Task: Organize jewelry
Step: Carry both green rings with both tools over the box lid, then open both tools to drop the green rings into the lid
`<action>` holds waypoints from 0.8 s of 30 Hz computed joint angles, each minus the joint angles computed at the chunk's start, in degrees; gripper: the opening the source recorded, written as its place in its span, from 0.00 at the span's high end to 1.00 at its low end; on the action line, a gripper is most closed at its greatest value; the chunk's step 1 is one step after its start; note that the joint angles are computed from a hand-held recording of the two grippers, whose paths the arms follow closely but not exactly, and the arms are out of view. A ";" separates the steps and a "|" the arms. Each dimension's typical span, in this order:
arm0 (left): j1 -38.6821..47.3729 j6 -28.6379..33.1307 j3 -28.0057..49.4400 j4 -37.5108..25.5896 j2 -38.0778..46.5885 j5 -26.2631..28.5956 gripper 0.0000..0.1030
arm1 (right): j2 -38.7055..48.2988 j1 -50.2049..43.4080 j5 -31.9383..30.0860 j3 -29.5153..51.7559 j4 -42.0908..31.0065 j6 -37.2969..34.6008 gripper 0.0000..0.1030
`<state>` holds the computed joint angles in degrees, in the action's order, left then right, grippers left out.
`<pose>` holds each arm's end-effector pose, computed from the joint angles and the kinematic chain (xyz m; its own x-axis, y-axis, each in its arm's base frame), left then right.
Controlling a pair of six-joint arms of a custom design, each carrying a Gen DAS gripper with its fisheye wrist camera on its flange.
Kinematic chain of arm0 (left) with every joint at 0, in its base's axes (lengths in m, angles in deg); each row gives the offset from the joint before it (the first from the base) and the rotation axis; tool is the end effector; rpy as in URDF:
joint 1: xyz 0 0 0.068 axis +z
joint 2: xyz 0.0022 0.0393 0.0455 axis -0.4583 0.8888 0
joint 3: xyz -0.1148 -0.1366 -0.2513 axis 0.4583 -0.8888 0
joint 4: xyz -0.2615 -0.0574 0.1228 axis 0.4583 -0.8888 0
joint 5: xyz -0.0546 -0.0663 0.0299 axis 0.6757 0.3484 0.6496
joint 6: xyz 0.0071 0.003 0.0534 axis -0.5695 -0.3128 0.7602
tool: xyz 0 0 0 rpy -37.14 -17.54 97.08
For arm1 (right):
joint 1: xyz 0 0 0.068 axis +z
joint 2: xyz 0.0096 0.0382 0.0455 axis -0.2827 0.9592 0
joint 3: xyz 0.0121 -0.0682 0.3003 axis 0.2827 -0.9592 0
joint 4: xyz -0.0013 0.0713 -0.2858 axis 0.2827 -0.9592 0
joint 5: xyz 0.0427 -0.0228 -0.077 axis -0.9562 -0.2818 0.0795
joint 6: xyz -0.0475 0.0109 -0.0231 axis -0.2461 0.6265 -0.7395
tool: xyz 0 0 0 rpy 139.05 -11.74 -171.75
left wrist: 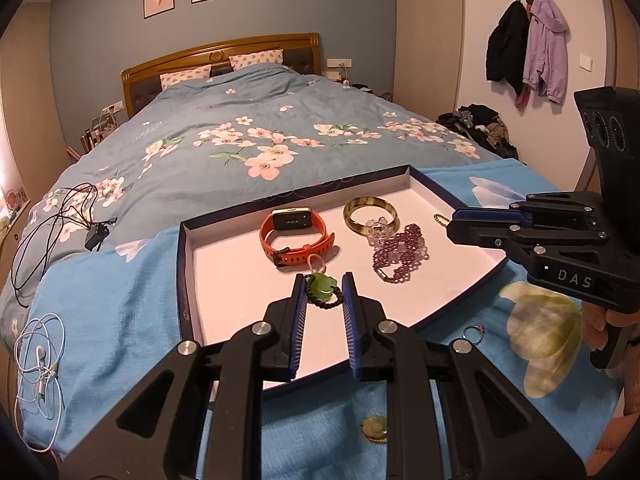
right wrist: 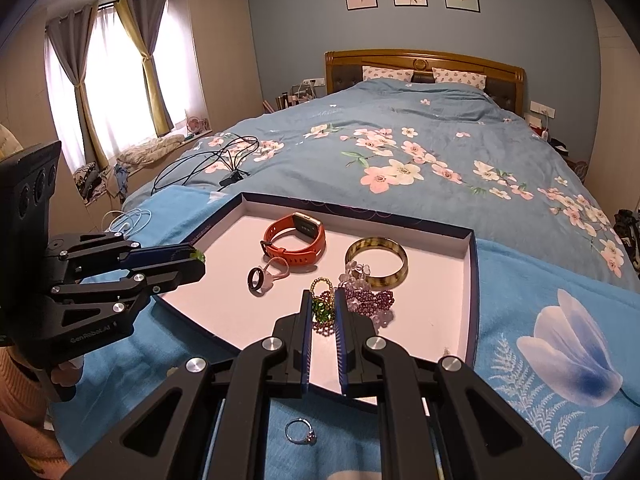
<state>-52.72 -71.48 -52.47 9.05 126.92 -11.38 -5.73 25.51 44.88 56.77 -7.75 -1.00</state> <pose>0.2391 -0.1066 0.2062 -0.6140 0.1411 -0.7766 0.2141 0.9768 0.0081 0.2458 0.2184 0.2262 -0.5784 -0.2907 -0.7622 -0.5493 0.8295 0.1004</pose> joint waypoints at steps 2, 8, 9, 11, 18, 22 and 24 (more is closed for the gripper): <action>0.40 -0.16 0.28 0.20 0.80 0.28 0.82 | 0.69 0.06 -0.02 0.50 -0.03 0.14 0.91; 1.44 -0.24 0.95 0.82 2.60 0.98 0.82 | 2.60 -0.30 -0.39 1.81 -0.31 -0.05 0.91; 1.52 -0.19 1.05 0.93 2.88 1.01 0.82 | 2.99 -0.34 -0.36 2.05 -0.40 -0.10 0.91; 1.53 -0.18 1.30 1.18 3.46 1.06 0.82 | 3.55 -0.37 -0.45 2.30 -0.40 -0.12 0.91; 1.56 -0.24 1.51 1.53 4.05 1.07 0.82 | 5.50 -0.56 -0.28 3.51 -0.61 -0.13 0.91; 1.80 -0.35 1.90 1.92 5.32 1.06 0.82 | 6.49 -0.70 -0.30 4.11 -0.77 -0.24 0.91; 1.93 -0.46 2.22 2.23 6.29 1.00 0.82 | 7.12 -0.74 -0.16 4.54 -0.90 -0.27 0.91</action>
